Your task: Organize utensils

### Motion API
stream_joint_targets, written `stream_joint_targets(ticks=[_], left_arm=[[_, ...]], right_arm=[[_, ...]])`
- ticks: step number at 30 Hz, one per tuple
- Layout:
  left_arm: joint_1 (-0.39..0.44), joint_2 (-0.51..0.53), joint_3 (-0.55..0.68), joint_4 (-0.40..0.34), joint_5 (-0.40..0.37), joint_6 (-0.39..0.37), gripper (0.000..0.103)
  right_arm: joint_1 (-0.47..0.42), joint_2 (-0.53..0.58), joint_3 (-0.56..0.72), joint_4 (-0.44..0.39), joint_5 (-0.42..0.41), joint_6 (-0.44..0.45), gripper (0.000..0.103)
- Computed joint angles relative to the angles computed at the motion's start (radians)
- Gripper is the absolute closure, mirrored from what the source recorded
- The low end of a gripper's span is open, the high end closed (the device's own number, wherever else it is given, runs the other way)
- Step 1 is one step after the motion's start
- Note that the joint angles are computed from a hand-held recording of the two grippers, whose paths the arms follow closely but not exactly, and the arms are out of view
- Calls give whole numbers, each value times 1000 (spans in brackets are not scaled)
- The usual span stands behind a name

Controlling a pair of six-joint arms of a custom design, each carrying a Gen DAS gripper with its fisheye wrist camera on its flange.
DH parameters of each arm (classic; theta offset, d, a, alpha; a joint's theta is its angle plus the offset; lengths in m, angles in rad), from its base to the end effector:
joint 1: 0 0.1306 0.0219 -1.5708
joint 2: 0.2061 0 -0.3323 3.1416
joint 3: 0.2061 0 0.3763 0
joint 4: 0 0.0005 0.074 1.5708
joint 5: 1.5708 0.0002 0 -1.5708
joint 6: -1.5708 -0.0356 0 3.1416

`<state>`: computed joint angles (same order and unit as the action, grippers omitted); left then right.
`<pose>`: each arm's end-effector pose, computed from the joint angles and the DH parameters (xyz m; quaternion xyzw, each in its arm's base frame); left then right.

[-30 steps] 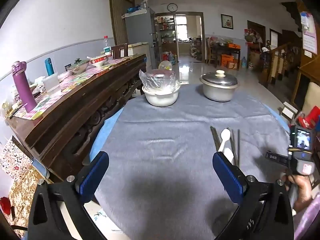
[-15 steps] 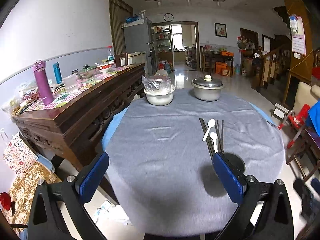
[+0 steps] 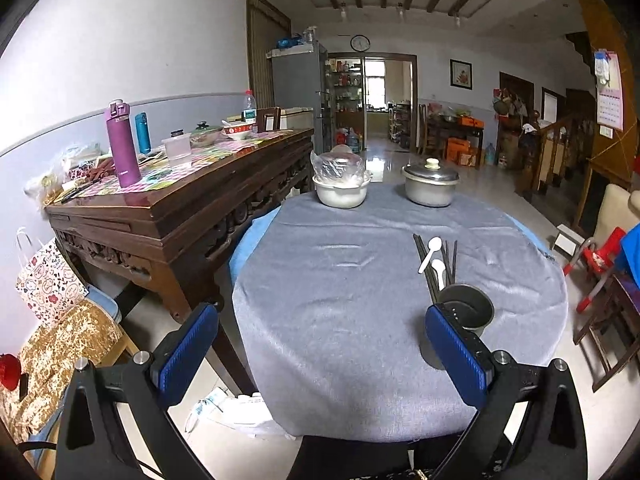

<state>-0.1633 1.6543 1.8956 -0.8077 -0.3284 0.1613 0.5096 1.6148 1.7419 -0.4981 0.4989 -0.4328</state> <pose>0.5671 -0.0823 0.4810 -0.0778 0.8648 0.0647 0.4918 0.5109 0.2654 0.4619 0.1086 0.8046 0.0668 0.5800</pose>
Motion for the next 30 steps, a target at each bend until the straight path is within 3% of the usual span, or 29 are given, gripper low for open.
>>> stream_joint_targets(ticks=[4, 11, 26, 30], left_arm=[[-3, 12, 18, -21, -6, -14, 0], [-4, 11, 26, -20, -10, -24, 0], [-4, -16, -16, 7, -9, -29, 0], [-2, -14, -16, 2, -3, -28, 0]], right_arm=[[31, 46, 70, -67, 108, 54, 0], [8, 199, 303, -325, 55, 36, 0], [21, 167, 246, -272, 53, 59, 0], [24, 190, 278, -300, 58, 59, 0]])
